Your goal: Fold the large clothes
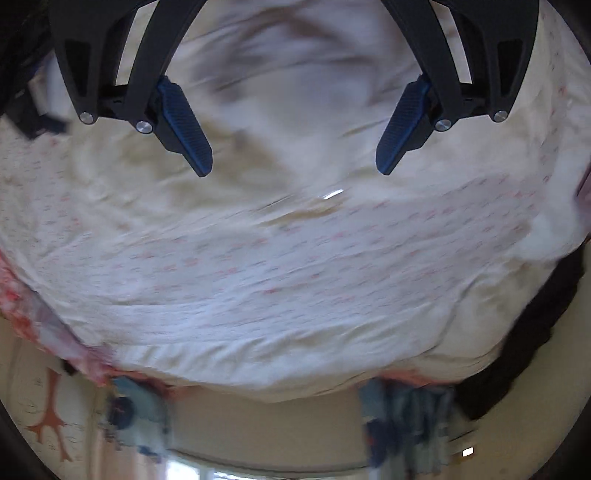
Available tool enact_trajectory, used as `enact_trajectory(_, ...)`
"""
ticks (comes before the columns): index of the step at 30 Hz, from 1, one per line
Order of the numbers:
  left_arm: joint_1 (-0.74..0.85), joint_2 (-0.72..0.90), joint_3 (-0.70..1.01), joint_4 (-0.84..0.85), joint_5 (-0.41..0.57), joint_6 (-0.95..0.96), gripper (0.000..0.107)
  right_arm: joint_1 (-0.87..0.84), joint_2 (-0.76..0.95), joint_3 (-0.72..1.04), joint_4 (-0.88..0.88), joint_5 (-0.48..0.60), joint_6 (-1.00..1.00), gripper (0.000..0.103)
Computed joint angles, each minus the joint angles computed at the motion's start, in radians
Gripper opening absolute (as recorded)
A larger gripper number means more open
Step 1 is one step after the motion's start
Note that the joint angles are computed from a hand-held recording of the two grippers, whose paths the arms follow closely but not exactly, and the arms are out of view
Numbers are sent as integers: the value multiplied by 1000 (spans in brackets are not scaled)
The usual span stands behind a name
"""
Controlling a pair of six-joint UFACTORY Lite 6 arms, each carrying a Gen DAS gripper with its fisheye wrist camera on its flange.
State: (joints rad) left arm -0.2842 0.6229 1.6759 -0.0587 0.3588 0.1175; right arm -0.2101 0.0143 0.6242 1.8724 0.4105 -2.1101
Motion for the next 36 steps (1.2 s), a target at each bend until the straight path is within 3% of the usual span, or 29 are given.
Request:
enact_trajectory(2, 65, 72, 14, -125, 42, 114, 88, 26, -18, -18, 36, -17, -22, 96)
enact_trajectory(4, 103, 38, -32, -305, 40, 285, 88, 67, -52, -42, 70, -58, -41, 96)
enact_trajectory(8, 149, -226, -268, -590, 3, 557, 88, 52, -138, -66, -82, -79, 117, 96)
enact_trajectory(12, 234, -482, -561, -798, -142, 818, 93, 10, -173, -118, -81, -37, 95, 96)
enact_trajectory(16, 376, -274, -504, -771, -28, 840, 94, 33, -104, -68, -97, -61, 117, 96)
enact_trajectory(19, 432, -365, -548, -826, 54, 888, 93, 49, -188, -71, -324, -107, 361, 96)
enact_trajectory(21, 528, -504, -628, -958, 137, 987, 93, -8, -303, -135, -372, -54, 389, 96)
enact_trajectory(23, 589, -584, -693, -1000, 144, 1042, 94, -35, -297, -156, -402, -49, 408, 96)
enact_trajectory(26, 649, -419, -643, -819, 165, 947, 95, -60, -139, -119, -352, -28, 338, 97)
enact_trajectory(29, 740, -369, -627, -848, 262, 1014, 95, -45, -211, -110, -553, -50, 558, 97)
enact_trajectory(33, 968, -486, -695, -913, 466, 1057, 95, -270, -349, -154, -711, 203, 669, 97)
enact_trajectory(36, 1115, -456, -702, -881, 589, 1079, 95, -489, -266, -113, -764, 410, 686, 97)
